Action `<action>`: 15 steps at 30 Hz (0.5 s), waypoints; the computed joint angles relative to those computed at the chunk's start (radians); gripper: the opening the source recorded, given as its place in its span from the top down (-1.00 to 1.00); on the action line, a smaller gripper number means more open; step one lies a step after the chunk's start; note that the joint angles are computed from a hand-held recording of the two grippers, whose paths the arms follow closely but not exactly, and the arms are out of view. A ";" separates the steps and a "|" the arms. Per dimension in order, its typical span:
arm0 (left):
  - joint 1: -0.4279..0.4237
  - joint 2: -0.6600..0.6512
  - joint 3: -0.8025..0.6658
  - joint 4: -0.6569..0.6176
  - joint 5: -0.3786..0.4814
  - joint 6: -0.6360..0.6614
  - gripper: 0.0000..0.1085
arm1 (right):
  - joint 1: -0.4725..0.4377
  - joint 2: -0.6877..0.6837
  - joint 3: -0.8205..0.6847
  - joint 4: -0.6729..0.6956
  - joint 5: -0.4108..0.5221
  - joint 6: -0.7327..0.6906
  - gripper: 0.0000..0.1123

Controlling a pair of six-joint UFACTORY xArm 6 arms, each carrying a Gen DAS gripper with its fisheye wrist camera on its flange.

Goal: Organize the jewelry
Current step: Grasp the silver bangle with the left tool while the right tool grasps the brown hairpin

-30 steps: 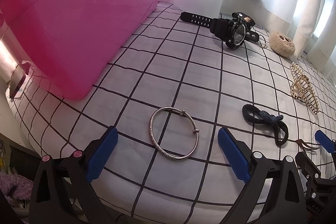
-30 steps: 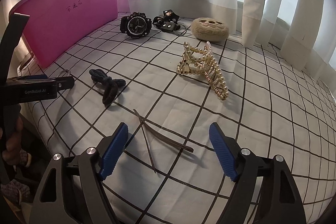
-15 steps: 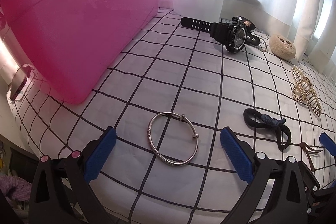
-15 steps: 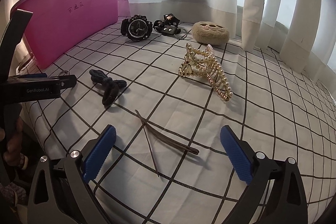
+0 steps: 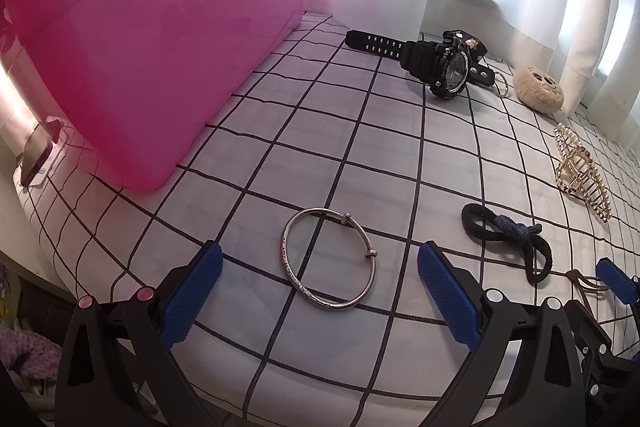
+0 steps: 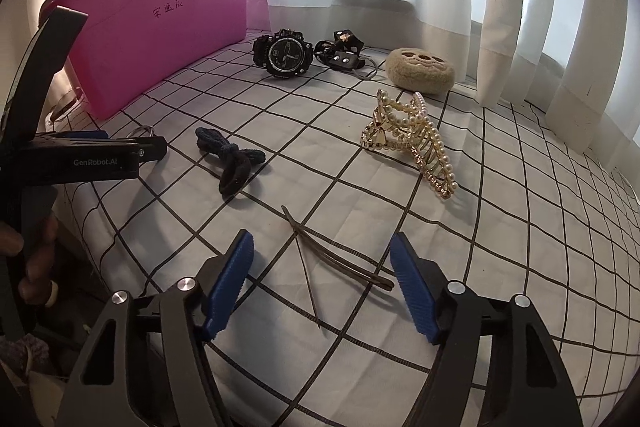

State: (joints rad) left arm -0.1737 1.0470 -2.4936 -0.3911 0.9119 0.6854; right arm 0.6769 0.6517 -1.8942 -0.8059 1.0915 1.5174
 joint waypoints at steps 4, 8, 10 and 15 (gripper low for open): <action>0.001 0.001 -0.005 -0.005 0.006 0.006 -0.71 | 0.004 0.022 -0.040 0.004 0.009 -0.050 0.44; -0.004 -0.061 0.097 -0.040 -0.029 0.066 -0.39 | 0.005 0.034 -0.060 0.013 0.005 -0.088 0.63; -0.005 -0.089 0.141 -0.065 -0.040 0.102 -0.17 | 0.004 0.030 -0.054 0.017 -0.003 -0.084 0.66; -0.008 -0.110 0.169 -0.085 -0.041 0.130 0.18 | 0.001 0.013 -0.030 0.024 -0.019 -0.053 0.69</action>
State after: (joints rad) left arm -0.1819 0.9374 -2.3243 -0.4764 0.8714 0.8155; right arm 0.6777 0.6648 -1.9239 -0.7819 1.0721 1.4642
